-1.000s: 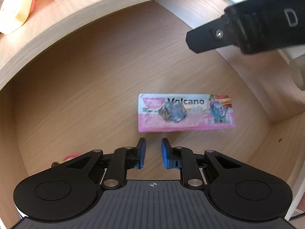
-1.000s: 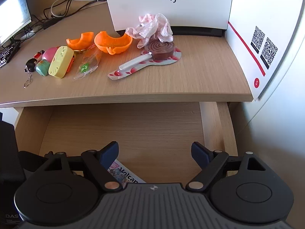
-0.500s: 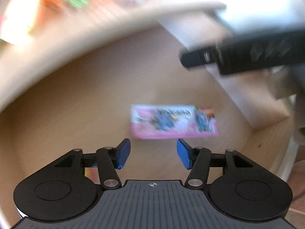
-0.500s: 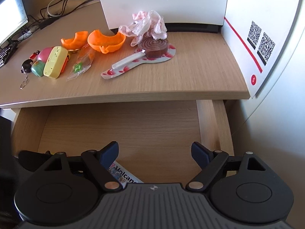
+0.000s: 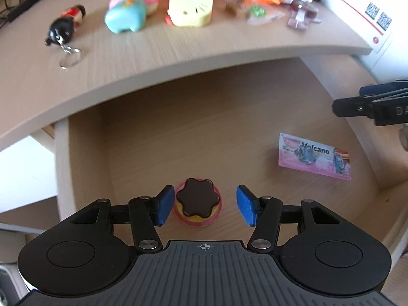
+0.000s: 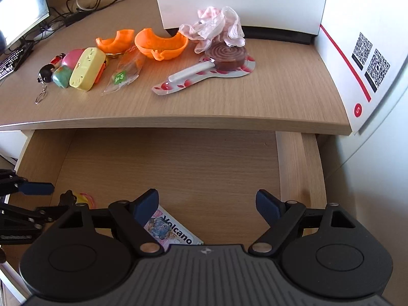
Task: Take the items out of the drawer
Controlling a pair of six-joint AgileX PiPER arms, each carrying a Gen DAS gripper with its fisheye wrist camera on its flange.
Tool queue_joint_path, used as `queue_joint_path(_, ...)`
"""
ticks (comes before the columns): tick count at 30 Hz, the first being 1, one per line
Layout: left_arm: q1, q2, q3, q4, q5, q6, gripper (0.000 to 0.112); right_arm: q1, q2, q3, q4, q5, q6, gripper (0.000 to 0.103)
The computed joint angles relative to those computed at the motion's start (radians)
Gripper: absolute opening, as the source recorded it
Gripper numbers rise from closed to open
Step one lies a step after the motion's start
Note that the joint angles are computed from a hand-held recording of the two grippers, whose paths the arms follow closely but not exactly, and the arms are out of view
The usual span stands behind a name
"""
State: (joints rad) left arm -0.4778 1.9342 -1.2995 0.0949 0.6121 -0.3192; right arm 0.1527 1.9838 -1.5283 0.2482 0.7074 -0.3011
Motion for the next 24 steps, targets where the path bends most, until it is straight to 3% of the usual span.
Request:
queue_joint_path(11,0.031,0.039,0.008,-0.058,0.005,0.061,0.060,0.004,0.010,-0.004,-0.010,0.016,-0.010,0.085)
queue_joint_path(14,0.048,0.046,0.021,-0.093,-0.004,0.090,0.059,0.008,0.044,-0.052,-0.016,0.084,-0.056,0.085)
queue_joint_path(16,0.058,0.043,0.038,-0.111,-0.026,0.110,0.049,0.019,0.068,-0.078,-0.021,0.142,-0.103,0.085)
queue_joint_path(18,0.068,0.034,0.055,-0.136,-0.049,0.150,0.049,0.034,0.084,-0.092,-0.024,0.187,-0.149,0.085)
queue_joint_path(24,0.110,-0.006,0.092,-0.254,-0.045,0.232,0.047,0.129,0.082,-0.049,-0.138,0.158,-0.176,0.081)
